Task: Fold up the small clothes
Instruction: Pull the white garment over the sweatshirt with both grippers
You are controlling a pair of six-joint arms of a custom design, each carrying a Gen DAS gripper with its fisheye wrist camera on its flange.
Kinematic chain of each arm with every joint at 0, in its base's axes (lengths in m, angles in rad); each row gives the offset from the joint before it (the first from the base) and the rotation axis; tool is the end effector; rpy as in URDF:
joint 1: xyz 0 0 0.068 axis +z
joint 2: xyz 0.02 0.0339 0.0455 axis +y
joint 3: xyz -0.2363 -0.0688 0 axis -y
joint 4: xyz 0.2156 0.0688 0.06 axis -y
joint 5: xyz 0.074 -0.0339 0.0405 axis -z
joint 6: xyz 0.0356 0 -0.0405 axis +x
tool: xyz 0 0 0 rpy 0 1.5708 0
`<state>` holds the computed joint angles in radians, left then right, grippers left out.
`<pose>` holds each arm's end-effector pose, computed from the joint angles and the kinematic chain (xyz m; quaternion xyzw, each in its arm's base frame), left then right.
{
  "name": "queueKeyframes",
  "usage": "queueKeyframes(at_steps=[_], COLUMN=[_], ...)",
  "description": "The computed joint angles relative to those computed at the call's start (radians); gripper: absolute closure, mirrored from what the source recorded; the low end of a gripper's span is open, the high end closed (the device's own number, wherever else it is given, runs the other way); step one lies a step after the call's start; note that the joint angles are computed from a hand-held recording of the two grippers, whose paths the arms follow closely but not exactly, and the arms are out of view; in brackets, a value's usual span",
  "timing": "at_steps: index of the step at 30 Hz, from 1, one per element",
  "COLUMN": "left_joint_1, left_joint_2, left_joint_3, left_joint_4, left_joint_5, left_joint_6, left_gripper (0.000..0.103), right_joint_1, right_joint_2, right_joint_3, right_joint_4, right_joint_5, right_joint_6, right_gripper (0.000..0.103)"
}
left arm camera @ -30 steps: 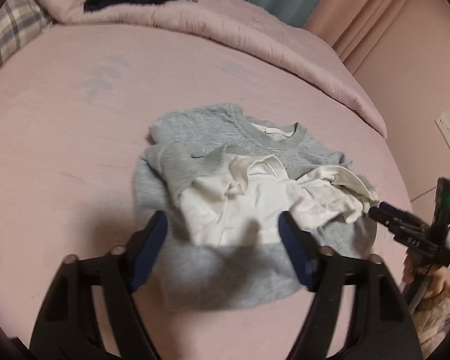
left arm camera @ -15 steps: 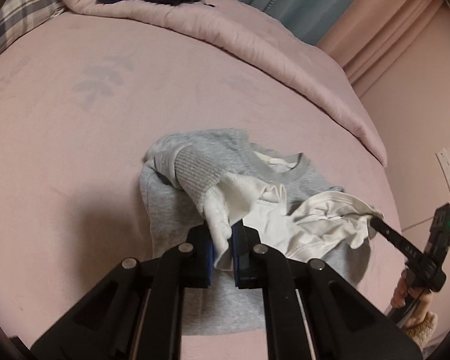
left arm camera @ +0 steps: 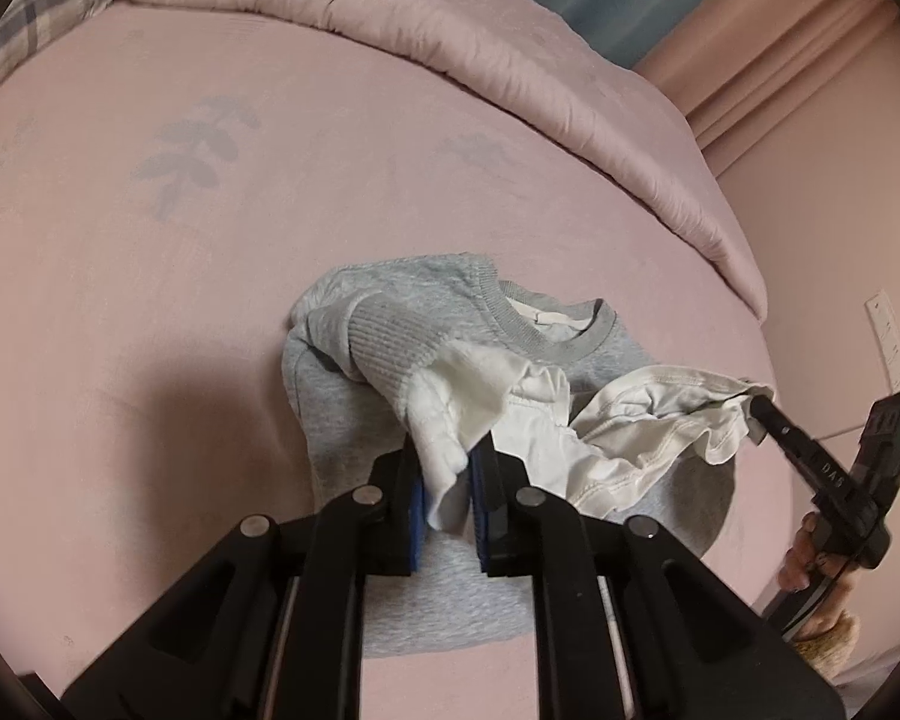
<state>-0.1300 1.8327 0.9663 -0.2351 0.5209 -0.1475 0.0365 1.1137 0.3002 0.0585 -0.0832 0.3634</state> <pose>0.3090 -0.0583 0.1228 0.0516 0.9403 -0.2791 0.1879 0.1869 0.0098 0.1351 0.1330 0.9076 0.1161 0.3809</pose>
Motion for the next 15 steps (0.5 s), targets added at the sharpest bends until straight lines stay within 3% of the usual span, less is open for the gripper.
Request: queueKeyframes(at_steps=[4, 8, 10, 13, 15], left_joint_1=[0.013, 0.022, 0.022, -0.001, -0.009], left_joint_2=[0.014, -0.004, -0.012, 0.025, 0.077], left_joint_3=[0.037, 0.029, 0.021, 0.045, 0.088], left_joint_4=[-0.028, 0.001, 0.024, 0.033, 0.019], left_joint_5=[0.031, 0.038, 0.040, 0.030, 0.012], left_joint_6=[-0.012, -0.040, -0.043, -0.013, -0.037], left_gripper=[0.089, 0.073, 0.076, 0.094, 0.097], right_joint_1=[-0.006, 0.004, 0.009, 0.012, 0.012], right_joint_2=[-0.012, -0.056, -0.067, -0.050, -0.033], right_joint_3=[0.002, 0.004, 0.005, 0.009, 0.009], right_joint_4=[-0.005, -0.030, -0.036, -0.025, -0.009], right_joint_5=[-0.011, -0.007, -0.005, 0.002, 0.001], right_joint_6=[0.003, 0.002, 0.004, 0.003, 0.008], right_gripper=[0.095, 0.095, 0.095, 0.095, 0.095])
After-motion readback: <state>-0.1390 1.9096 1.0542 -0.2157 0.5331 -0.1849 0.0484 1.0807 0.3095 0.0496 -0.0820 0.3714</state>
